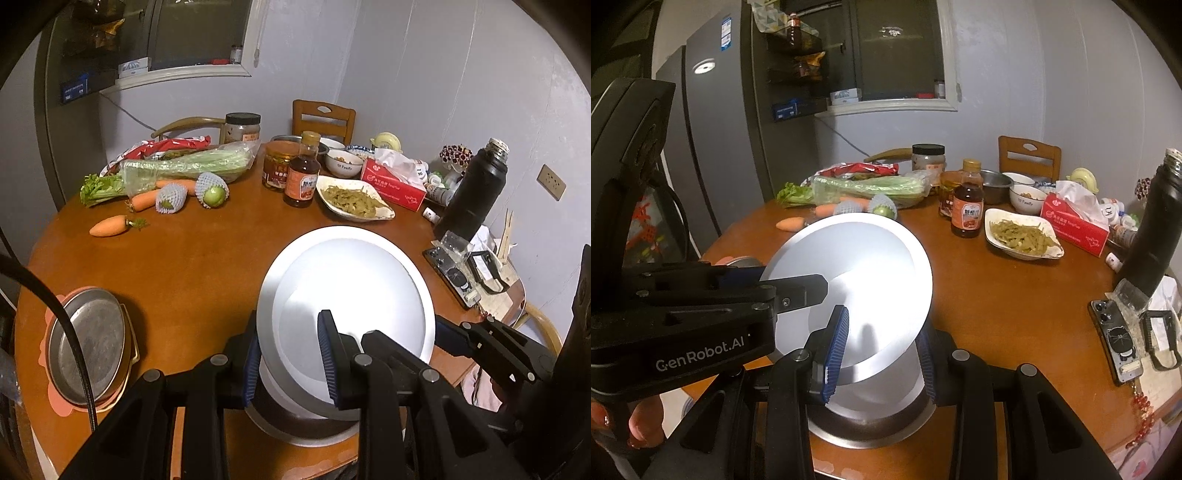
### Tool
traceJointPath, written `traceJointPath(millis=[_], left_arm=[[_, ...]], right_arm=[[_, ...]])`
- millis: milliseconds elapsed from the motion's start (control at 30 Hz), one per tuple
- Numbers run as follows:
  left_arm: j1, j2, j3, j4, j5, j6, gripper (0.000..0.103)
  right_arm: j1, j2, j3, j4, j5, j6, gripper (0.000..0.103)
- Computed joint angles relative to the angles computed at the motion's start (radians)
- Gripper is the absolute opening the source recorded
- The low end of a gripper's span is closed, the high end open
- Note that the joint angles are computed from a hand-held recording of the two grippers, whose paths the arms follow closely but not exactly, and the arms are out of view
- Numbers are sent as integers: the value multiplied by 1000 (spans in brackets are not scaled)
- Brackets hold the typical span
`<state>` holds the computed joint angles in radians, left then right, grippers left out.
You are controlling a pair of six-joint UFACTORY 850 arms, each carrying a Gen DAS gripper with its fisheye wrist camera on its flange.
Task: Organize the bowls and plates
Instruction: 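Lower the second white plate into the steel bowl with the left tool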
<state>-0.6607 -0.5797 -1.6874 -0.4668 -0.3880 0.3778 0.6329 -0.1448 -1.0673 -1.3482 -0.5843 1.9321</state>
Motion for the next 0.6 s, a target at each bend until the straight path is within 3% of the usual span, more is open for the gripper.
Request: traceJointPath(millis=[600], left_arm=[[-10,11,49,58,21,-50,29]], right_arm=[[17,-2,22,-5,-2,8,38]])
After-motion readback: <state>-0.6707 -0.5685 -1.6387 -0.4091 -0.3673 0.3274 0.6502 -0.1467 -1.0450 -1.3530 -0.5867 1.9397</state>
